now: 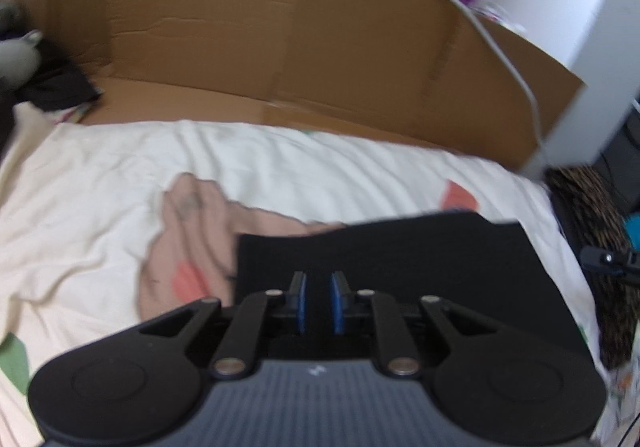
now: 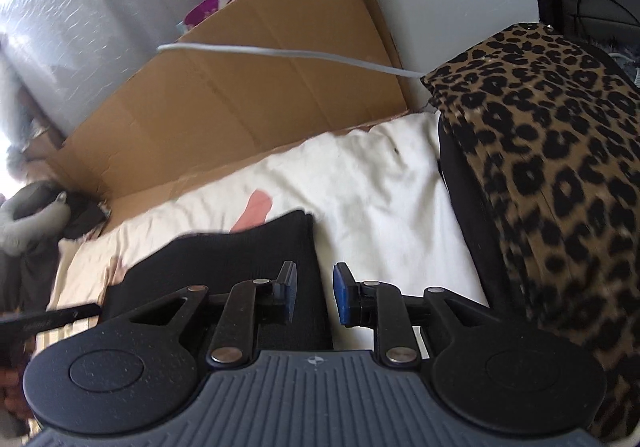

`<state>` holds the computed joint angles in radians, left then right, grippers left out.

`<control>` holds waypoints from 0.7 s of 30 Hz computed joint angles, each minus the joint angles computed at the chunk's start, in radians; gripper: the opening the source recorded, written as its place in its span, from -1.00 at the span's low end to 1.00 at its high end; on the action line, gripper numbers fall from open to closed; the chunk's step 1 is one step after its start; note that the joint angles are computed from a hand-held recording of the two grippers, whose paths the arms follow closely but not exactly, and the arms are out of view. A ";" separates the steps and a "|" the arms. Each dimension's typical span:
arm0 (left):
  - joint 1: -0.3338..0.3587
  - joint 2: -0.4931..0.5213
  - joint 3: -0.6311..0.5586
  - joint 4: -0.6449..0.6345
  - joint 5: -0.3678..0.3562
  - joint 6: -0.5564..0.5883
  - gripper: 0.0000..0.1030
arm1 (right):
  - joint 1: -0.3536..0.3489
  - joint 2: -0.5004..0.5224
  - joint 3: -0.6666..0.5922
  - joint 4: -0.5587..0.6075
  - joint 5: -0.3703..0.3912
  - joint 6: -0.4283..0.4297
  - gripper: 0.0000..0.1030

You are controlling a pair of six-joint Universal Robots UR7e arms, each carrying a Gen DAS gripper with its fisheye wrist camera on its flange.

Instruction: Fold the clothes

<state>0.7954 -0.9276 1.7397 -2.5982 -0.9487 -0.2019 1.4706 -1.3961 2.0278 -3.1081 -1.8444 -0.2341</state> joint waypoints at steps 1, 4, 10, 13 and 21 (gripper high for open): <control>-0.006 0.005 0.004 -0.008 -0.003 0.018 -0.73 | 0.000 -0.011 0.014 0.000 0.001 -0.004 -0.59; -0.017 0.031 -0.002 -0.016 -0.017 0.058 -0.73 | 0.000 -0.041 0.051 0.009 0.005 0.001 -0.59; -0.012 0.097 -0.051 -0.039 -0.038 0.088 -0.73 | 0.000 -0.091 0.115 0.039 0.013 0.005 -0.59; -0.006 0.126 -0.072 -0.053 -0.044 0.107 -0.73 | 0.001 -0.110 0.147 0.056 0.023 -0.006 -0.59; 0.022 0.180 -0.128 -0.025 -0.055 0.081 -0.73 | 0.013 -0.105 0.208 0.074 0.030 -0.080 -0.59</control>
<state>0.8179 -0.7479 1.6117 -2.6231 -1.0034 -0.1211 1.4832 -1.5012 2.2360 -3.0338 -1.8139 -0.3139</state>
